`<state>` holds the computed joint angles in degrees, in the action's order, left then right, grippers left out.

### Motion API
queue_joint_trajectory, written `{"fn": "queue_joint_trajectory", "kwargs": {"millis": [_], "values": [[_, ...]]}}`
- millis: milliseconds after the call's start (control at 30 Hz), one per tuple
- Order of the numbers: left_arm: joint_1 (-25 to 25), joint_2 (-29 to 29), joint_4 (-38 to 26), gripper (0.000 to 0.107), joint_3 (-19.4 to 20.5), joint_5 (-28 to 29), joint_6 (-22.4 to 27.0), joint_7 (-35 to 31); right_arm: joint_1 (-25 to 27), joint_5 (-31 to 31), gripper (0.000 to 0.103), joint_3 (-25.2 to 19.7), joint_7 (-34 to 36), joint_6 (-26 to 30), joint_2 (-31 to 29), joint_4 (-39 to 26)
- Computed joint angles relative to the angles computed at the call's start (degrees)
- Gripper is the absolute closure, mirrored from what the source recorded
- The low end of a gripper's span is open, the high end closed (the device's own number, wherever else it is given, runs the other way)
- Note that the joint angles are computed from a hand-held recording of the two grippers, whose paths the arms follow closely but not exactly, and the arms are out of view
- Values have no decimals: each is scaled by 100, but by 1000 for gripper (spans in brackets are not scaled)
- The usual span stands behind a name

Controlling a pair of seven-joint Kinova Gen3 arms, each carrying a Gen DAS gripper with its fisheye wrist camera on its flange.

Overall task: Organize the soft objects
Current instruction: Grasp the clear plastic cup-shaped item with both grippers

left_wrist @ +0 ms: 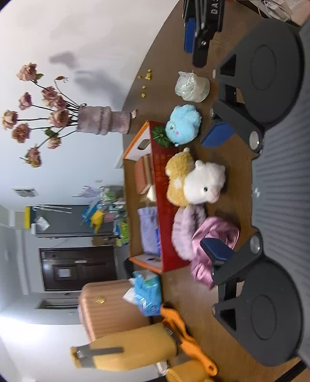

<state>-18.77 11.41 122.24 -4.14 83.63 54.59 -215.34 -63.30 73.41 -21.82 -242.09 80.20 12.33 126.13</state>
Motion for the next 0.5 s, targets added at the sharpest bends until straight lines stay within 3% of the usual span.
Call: {"fn": "queue_joint_trajectory", "kwargs": {"millis": [133,233,400,433,467,500], "values": [[263,154,-153,35,144,-203,-124,239,369,148,46,169,336,-337,-66,18],[380,230,-125,38,266,36,-303,51,569,41,47,256,597,-410,-49,-2],[523,446,-415,38,369,-301,-426,593,927,105,48,361,418,-862,-100,224],[542,454,-411,38,402,-267,-486,557,1008,149,57,387,353,-994,-91,250],[548,465,-392,38,426,-184,-528,487,1090,283,73,397,285,-1201,-122,316],[547,485,-413,38,434,-180,-524,499,1153,510,78,389,206,-1431,-158,397]]}}
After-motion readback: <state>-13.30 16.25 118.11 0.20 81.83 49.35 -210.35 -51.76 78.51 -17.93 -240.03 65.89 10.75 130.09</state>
